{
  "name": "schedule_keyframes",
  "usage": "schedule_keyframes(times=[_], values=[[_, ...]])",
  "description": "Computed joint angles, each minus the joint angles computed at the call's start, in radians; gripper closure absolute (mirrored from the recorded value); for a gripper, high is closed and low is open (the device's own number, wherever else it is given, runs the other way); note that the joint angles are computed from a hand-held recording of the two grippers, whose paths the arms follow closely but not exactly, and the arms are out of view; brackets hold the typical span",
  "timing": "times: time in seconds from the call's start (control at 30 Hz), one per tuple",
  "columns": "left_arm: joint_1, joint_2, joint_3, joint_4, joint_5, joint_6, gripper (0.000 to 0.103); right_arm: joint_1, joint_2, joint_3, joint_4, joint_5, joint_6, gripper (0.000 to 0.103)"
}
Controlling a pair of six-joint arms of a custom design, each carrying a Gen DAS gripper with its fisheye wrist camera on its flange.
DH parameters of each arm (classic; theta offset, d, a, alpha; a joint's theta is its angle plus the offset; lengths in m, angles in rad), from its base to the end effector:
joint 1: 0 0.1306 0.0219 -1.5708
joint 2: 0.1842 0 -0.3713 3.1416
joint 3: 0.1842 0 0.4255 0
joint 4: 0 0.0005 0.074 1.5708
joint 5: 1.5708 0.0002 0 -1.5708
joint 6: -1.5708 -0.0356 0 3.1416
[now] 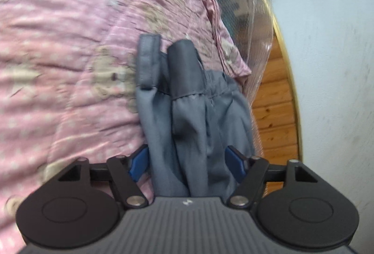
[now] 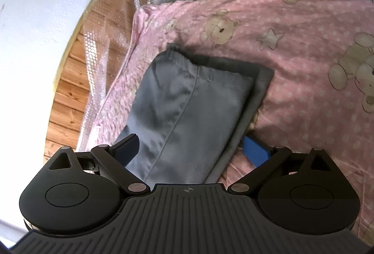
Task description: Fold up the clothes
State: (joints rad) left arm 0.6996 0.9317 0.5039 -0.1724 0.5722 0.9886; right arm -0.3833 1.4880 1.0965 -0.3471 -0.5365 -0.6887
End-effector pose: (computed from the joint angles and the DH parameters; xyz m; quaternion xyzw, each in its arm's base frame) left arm 0.2664 0.1984 0.2287 -0.5467 0.6622 -0.3115 0.4069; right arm 0.4982 -0.1818 0.2671 0.3583 0.8130 0.2989 0.3483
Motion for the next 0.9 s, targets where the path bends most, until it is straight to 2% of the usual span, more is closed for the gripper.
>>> schedule_keyframes(times=[0.03,0.07,0.1,0.13,0.17,0.2,0.23,0.27,0.33,0.5,0.67,0.77,0.9], values=[[-0.006,0.018,0.018,-0.015,-0.004,-0.023,0.045,0.006,0.006,0.008,0.004,0.013,-0.005,0.006],[-0.015,0.033,0.034,-0.024,-0.009,-0.045,0.049,0.009,0.017,0.015,0.019,0.016,-0.021,0.013],[-0.024,0.048,0.051,-0.033,-0.014,-0.067,0.06,0.012,0.029,0.022,0.038,0.018,-0.041,0.018],[-0.035,0.06,0.072,-0.07,-0.035,-0.101,0.077,0.018,0.039,0.028,0.05,0.026,-0.056,0.024],[-0.047,0.073,0.093,-0.107,-0.058,-0.133,0.089,0.023,0.045,0.038,0.033,0.047,-0.048,0.029],[-0.057,0.078,0.112,-0.161,-0.088,-0.175,0.097,0.028,0.049,0.05,0.008,0.072,-0.034,0.053],[-0.063,0.072,0.119,-0.183,-0.103,-0.199,0.099,0.033,0.054,0.061,-0.016,0.097,-0.022,0.09],[-0.069,0.066,0.125,-0.205,-0.117,-0.223,0.099,0.038,0.059,0.073,-0.04,0.122,-0.009,0.098],[-0.071,0.022,0.124,-0.224,-0.127,-0.229,0.1,0.035,0.032,0.059,-0.039,0.142,0.008,0.103],[-0.052,-0.15,0.147,-0.317,-0.104,-0.22,0.1,0.036,-0.066,0.055,-0.057,0.14,0.105,0.103],[-0.029,-0.212,0.316,-0.416,-0.11,-0.191,0.1,0.036,-0.133,0.13,-0.167,0.114,0.192,0.103],[-0.081,-0.082,0.531,-0.474,-0.188,-0.195,0.1,0.043,-0.126,0.234,-0.283,0.103,0.281,0.103],[-0.206,0.296,0.916,-0.643,-0.328,-0.265,0.1,0.103,0.014,0.464,-0.46,0.151,0.373,0.103]])
